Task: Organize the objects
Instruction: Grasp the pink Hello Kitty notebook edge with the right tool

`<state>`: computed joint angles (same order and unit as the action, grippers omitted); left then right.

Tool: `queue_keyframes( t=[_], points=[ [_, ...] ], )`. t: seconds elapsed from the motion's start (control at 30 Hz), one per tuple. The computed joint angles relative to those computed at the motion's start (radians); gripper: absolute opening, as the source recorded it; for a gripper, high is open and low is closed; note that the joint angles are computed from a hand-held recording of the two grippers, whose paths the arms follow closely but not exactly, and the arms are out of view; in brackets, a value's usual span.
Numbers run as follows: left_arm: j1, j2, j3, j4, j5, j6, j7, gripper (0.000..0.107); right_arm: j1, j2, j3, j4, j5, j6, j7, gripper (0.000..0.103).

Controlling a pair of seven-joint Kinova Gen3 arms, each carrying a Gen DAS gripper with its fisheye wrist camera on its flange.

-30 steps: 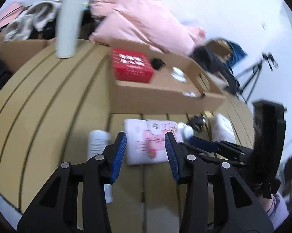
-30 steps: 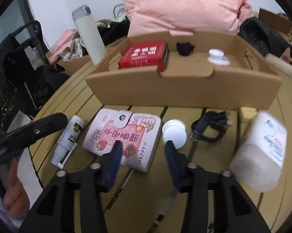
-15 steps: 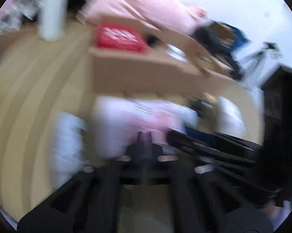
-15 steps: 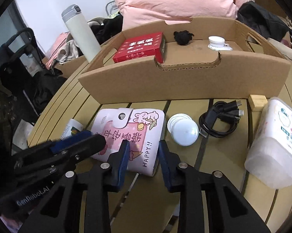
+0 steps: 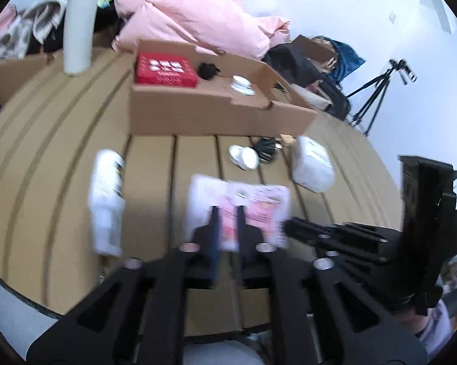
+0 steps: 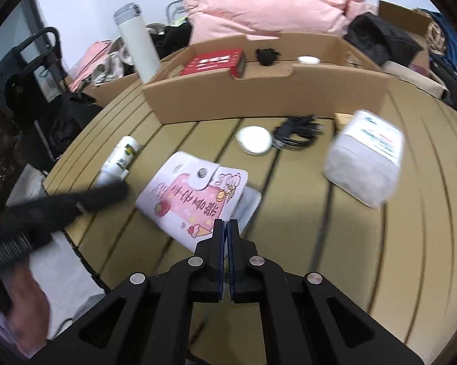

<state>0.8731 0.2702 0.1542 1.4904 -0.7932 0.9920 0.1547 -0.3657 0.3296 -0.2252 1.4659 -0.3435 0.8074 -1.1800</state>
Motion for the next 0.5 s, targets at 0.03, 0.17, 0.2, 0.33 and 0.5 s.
queue_keyframes(
  t=[0.03,0.17,0.2,0.33,0.5],
  points=[
    [-0.003,0.010,-0.015,-0.018,0.031,0.014,-0.035,0.041,0.000,0.000,0.008,0.003,0.001,-0.008,-0.015,0.003],
    [-0.068,0.030,0.005,-0.006,0.102,-0.056,-0.098,0.047,0.041,0.010,-0.002,0.012,-0.049,-0.022,-0.020,0.004],
    [-0.062,0.039,-0.007,-0.010,0.115,-0.059,-0.105,0.047,0.058,0.011,-0.015,0.020,-0.073,-0.032,-0.003,0.004],
    [-0.063,0.055,-0.037,0.001,0.156,-0.111,-0.113,0.046,0.052,0.025,-0.013,0.015,-0.084,-0.037,0.002,0.006],
    [-0.050,0.057,-0.046,0.002,0.167,-0.119,-0.125,0.046,0.099,0.051,-0.026,-0.008,-0.154,-0.003,0.023,0.006]
  ],
)
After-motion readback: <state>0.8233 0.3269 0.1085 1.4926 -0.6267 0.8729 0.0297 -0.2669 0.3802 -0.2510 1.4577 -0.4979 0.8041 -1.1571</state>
